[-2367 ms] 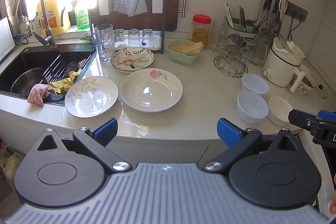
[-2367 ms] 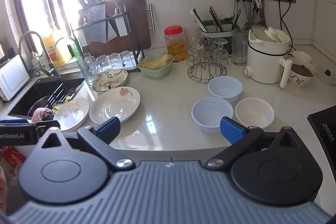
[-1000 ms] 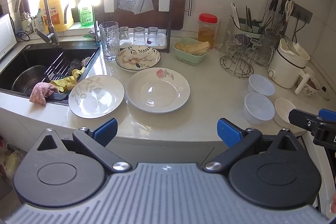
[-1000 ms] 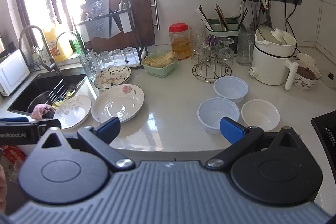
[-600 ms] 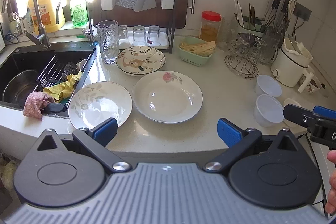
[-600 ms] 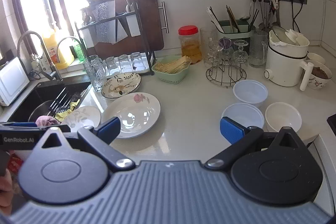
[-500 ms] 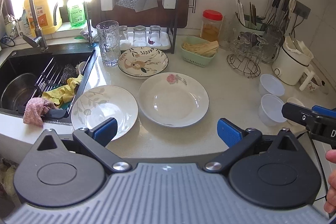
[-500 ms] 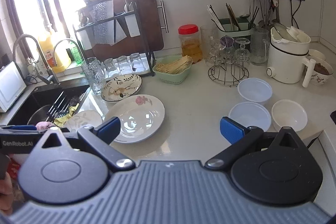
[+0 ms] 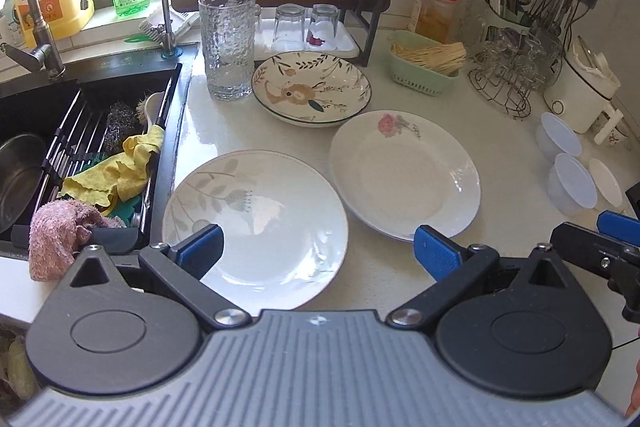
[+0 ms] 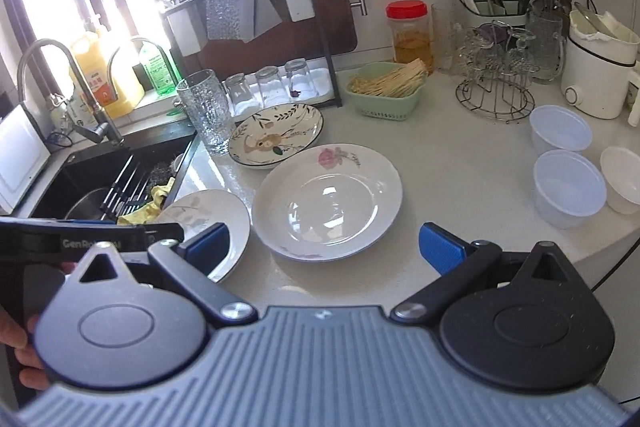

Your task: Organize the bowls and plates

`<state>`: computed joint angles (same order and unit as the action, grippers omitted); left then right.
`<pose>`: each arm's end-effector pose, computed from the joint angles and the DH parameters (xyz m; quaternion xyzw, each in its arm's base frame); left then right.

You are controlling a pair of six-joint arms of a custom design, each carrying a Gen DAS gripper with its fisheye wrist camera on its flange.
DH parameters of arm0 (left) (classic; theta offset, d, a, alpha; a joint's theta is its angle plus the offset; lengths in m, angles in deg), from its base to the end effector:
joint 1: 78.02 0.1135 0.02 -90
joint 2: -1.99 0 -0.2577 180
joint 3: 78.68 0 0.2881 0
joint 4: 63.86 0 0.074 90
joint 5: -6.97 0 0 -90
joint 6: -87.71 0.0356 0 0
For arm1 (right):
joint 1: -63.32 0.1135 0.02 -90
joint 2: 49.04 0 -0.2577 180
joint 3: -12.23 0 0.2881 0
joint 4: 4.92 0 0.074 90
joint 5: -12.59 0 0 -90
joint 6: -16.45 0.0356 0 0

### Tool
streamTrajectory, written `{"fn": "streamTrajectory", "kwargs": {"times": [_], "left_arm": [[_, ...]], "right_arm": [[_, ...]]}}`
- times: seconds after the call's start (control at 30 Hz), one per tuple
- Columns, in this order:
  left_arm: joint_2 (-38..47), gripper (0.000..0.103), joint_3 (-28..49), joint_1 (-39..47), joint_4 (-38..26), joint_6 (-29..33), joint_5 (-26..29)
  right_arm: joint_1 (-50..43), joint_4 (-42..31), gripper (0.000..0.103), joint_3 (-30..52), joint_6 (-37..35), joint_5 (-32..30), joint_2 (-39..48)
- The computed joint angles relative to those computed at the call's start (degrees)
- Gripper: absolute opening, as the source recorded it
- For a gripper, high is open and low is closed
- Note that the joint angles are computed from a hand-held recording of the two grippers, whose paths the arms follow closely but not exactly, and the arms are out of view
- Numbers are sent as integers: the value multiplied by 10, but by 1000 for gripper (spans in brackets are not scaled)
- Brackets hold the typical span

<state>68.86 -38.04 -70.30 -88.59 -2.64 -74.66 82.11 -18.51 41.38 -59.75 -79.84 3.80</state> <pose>0.2445 0.0279 0.1383 -0.0418 0.9394 -0.0472 0.3370 0.2034 0.0708 0.1368 -0.0484 0.8946 0.1428 0.4207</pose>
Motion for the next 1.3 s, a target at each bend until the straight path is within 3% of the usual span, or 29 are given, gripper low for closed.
{"fn": "streamTrajectory", "kwargs": {"times": [0.23, 0.37, 0.47, 0.53, 0.73, 0.83, 1.0, 1.13, 1.3], "left_arm": [[161, 102, 63, 147, 58, 98, 98], [251, 102, 114, 200, 68, 143, 139], [314, 101, 150, 222, 79, 168, 159], [350, 93, 173, 230, 82, 183, 168], [439, 80, 239, 244, 63, 216, 197], [473, 80, 265, 253, 58, 222, 216], [513, 70, 309, 263, 34, 232, 232], [537, 60, 341, 264, 15, 243, 241], [566, 37, 367, 255, 5, 260, 244]], "right_arm": [[124, 144, 103, 67, 100, 88, 232], [142, 190, 102, 114, 131, 85, 338], [151, 216, 91, 138, 157, 75, 390], [160, 208, 78, 163, 168, 75, 424], [169, 204, 69, 198, 221, 86, 482], [167, 208, 59, 218, 249, 90, 519], [165, 190, 37, 254, 287, 92, 559], [161, 169, 27, 281, 297, 92, 577], [157, 157, 22, 303, 297, 82, 597]]}}
